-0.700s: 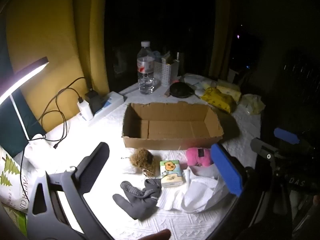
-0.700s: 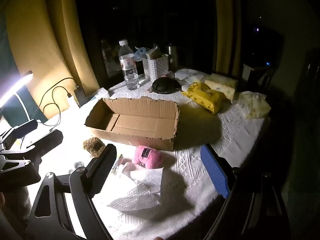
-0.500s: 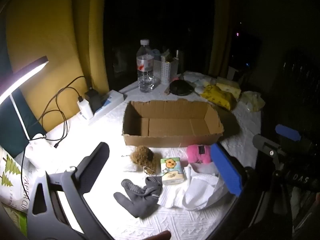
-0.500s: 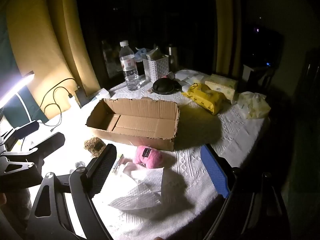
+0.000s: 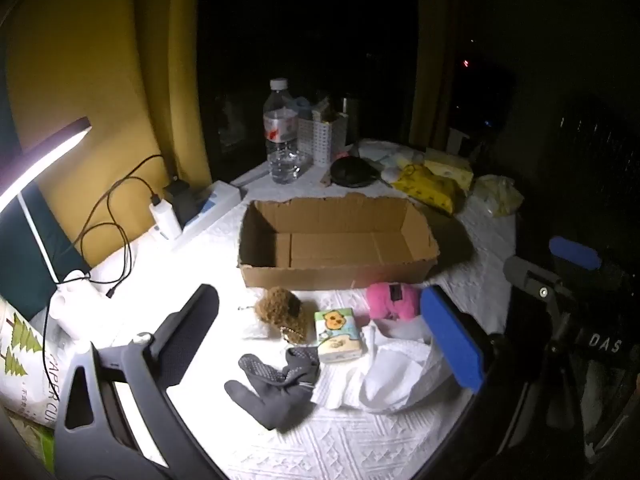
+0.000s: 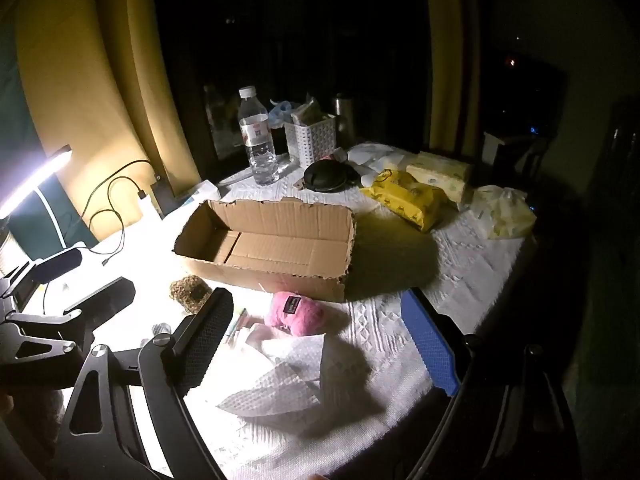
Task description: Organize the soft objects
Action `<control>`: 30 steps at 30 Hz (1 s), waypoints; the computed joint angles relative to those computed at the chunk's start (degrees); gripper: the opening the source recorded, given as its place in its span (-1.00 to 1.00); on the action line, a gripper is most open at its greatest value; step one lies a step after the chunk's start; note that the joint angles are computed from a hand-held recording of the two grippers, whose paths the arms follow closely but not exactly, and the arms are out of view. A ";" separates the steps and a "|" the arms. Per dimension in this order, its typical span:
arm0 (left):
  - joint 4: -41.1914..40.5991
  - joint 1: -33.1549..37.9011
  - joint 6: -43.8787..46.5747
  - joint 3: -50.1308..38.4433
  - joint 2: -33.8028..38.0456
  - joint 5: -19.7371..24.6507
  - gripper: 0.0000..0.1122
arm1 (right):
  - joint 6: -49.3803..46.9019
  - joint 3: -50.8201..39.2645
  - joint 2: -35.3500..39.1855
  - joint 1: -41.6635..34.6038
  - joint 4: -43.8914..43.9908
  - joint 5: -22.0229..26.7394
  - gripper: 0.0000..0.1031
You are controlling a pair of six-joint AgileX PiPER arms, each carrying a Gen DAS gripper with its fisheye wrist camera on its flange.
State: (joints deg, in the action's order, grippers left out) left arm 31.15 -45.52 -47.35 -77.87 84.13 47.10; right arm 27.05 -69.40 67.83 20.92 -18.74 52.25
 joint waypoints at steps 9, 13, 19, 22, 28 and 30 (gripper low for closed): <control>0.75 -0.07 -0.82 0.61 -1.05 -0.47 0.81 | -0.80 0.46 -0.95 -0.49 0.58 0.02 0.72; 1.42 -0.08 -1.68 1.04 -1.48 -0.36 0.81 | -0.59 0.68 -1.14 -0.45 0.43 -0.03 0.72; 2.66 -0.99 -2.83 1.37 -1.52 0.07 0.81 | -0.55 0.98 -1.39 -0.29 0.35 -0.13 0.72; 3.33 -1.45 -3.44 1.48 -1.66 0.49 0.81 | -0.26 1.07 -1.47 -0.14 0.14 -0.07 0.72; 3.80 -2.05 -3.92 1.49 -1.74 0.56 0.81 | 0.05 1.50 -1.66 0.06 -0.12 -0.26 0.72; 3.85 -2.14 -3.88 1.61 -1.74 0.53 0.81 | 0.09 1.99 -1.77 -0.04 -0.07 -0.71 0.72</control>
